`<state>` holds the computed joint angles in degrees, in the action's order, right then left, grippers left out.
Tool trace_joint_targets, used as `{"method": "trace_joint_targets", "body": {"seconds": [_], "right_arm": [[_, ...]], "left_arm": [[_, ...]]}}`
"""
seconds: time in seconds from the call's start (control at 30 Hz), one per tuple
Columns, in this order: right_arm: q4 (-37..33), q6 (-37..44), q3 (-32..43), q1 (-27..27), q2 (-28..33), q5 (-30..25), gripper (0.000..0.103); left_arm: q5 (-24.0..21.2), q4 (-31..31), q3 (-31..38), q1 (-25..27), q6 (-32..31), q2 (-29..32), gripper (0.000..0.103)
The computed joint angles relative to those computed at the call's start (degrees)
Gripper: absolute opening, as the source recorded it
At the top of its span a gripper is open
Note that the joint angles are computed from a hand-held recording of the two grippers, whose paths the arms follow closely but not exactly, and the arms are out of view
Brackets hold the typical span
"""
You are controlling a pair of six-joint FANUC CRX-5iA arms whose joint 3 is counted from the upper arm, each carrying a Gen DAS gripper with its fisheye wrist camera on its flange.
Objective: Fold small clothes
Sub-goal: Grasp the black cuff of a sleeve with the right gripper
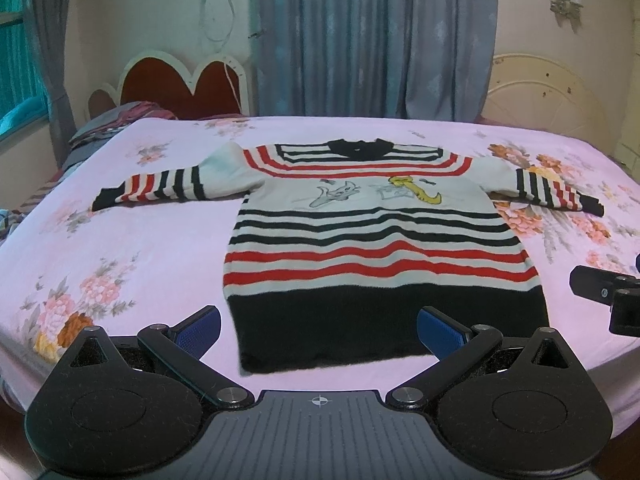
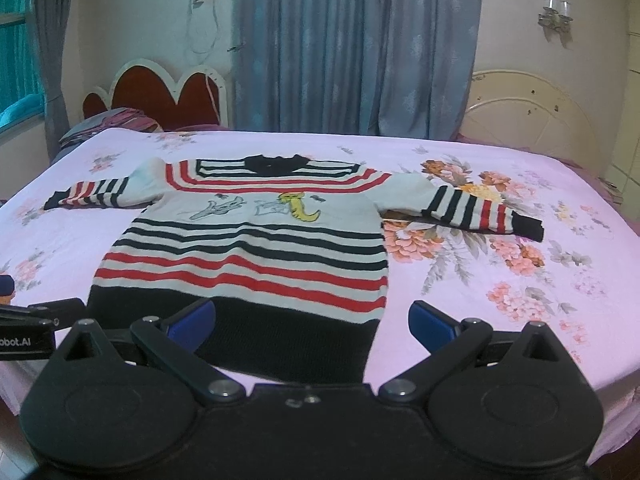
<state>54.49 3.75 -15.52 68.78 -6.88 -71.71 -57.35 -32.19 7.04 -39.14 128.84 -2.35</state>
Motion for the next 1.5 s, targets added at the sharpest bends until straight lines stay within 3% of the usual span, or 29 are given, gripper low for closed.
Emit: {"method": "trace_joint_targets", "body": {"seconds": [0.37, 0.6, 0.87, 1.0, 1.1, 1.2, 1.23, 1.33, 1.5], "right_arm": [[0.47, 0.02, -0.62, -5.69, 0.09, 1.95, 0.103], [-0.66, 2.04, -0.06, -12.38, 1.36, 6.27, 0.103], [-3.16, 4.67, 0.09, -22.49, 2.41, 12.74, 0.102], [-3.5, 5.87, -0.07, -28.59, 3.54, 16.43, 0.101], [-4.08, 6.4, -0.23, -33.45, 4.54, 20.13, 0.094], [-4.14, 5.58, -0.64, -38.2, 5.55, 23.69, 0.087], [-3.87, 5.15, -0.75, -39.64, 6.01, 24.47, 0.081], [-3.58, 3.44, -0.75, -43.93, 7.77, 26.9, 0.065], [-7.73, 0.69, 0.0, -50.09, 10.19, 31.93, 0.06]], "left_arm": [[3.12, 3.58, 6.08, 2.49, -3.3, 6.94, 0.103], [3.89, 6.78, 13.09, 4.03, -7.12, 14.06, 0.103], [6.11, 10.57, 20.9, 5.86, -6.22, 21.74, 0.103], [3.07, 9.23, 28.93, 5.38, -5.11, 27.97, 0.103], [-1.17, 12.72, 36.16, 6.03, -8.61, 33.62, 0.103], [2.01, 16.24, 37.43, 6.85, -9.34, 35.41, 0.103], [1.16, 16.03, 39.45, 6.67, -9.33, 36.7, 0.103], [-3.31, 14.94, 46.9, 6.19, -8.75, 41.38, 0.103], [-10.08, 15.46, 57.55, 5.97, -10.99, 48.12, 0.103]]}}
